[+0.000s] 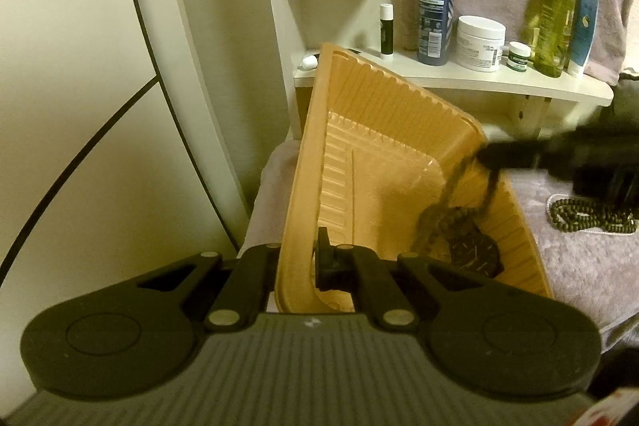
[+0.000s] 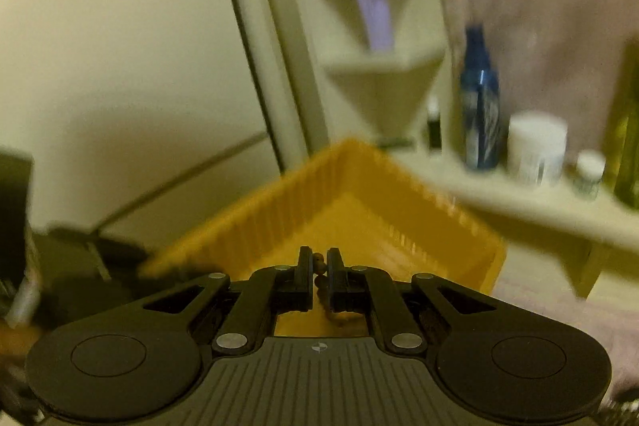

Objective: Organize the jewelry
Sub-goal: 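Lower the bead necklace into the tray and release it with the right gripper, then grasp another dark bead necklace from the pile with the right gripper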

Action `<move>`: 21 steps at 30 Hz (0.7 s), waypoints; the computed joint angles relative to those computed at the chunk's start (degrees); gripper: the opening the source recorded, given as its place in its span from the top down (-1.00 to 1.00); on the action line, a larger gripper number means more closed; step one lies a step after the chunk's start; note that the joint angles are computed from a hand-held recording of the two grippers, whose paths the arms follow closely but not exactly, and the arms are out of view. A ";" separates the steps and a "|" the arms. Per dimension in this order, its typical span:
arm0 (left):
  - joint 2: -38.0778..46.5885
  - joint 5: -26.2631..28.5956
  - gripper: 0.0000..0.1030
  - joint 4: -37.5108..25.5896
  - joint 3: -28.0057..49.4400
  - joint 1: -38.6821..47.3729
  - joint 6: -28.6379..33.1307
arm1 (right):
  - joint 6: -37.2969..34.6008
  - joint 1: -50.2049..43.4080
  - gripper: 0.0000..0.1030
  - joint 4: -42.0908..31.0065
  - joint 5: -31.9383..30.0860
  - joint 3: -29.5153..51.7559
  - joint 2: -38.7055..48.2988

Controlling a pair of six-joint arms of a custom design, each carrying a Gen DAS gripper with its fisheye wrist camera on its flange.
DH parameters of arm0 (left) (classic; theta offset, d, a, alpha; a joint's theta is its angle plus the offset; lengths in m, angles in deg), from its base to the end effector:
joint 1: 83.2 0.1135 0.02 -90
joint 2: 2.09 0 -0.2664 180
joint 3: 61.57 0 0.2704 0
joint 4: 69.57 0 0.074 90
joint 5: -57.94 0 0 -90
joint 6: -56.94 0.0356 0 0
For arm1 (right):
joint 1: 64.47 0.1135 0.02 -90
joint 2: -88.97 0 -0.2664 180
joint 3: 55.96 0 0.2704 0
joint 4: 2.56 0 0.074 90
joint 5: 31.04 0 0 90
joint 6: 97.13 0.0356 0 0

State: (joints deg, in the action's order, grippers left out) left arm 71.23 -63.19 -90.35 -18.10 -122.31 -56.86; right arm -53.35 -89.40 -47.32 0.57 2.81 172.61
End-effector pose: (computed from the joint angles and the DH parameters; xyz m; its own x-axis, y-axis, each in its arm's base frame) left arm 0.2012 -0.1398 0.1533 -0.6641 0.0947 -0.7417 0.0192 0.9938 0.1097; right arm 0.2559 -0.0855 0.1777 -0.5536 -0.1600 -0.8173 -0.6469 0.7006 0.3011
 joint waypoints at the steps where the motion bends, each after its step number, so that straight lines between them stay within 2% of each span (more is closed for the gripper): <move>1: 0.00 0.04 0.93 -0.02 0.00 0.05 0.09 | -0.89 -0.04 0.88 -0.48 0.45 -0.20 1.06; 3: 0.04 0.15 0.93 -0.08 0.09 0.18 0.09 | -1.58 -0.59 0.87 -0.58 1.05 -0.76 2.04; 5: 0.06 0.15 0.93 -0.08 0.14 0.17 0.16 | -2.07 -1.44 0.73 -0.65 1.75 -0.82 2.54; 6: 0.07 0.09 0.93 -0.11 0.16 0.11 0.08 | -1.59 -1.99 0.33 0.09 2.00 -1.39 2.01; 7: 0.14 0.12 0.93 -0.02 0.15 0.19 0.12 | -1.14 -3.14 -0.16 1.00 1.54 -1.87 1.85; 8: 0.11 0.19 0.93 0.01 0.14 0.22 0.12 | -1.40 -4.54 -0.26 0.86 0.56 -2.01 1.75; 11: 0.15 0.18 0.93 0.02 0.17 0.30 0.26 | -1.22 -7.07 -0.27 1.29 0.02 -1.67 2.17; 16: 0.36 0.18 0.93 0.07 0.28 0.40 0.53 | -2.16 -17.54 -0.27 1.27 -1.92 -3.63 -0.43; 21: 0.27 -0.03 0.93 0.38 0.05 0.19 0.45 | -2.25 -28.20 -0.27 9.24 1.08 -5.72 1.95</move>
State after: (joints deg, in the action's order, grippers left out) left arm 71.50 -63.21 -89.97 -18.05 -122.12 -56.41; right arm -55.61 -117.60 -38.08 1.65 -2.91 174.57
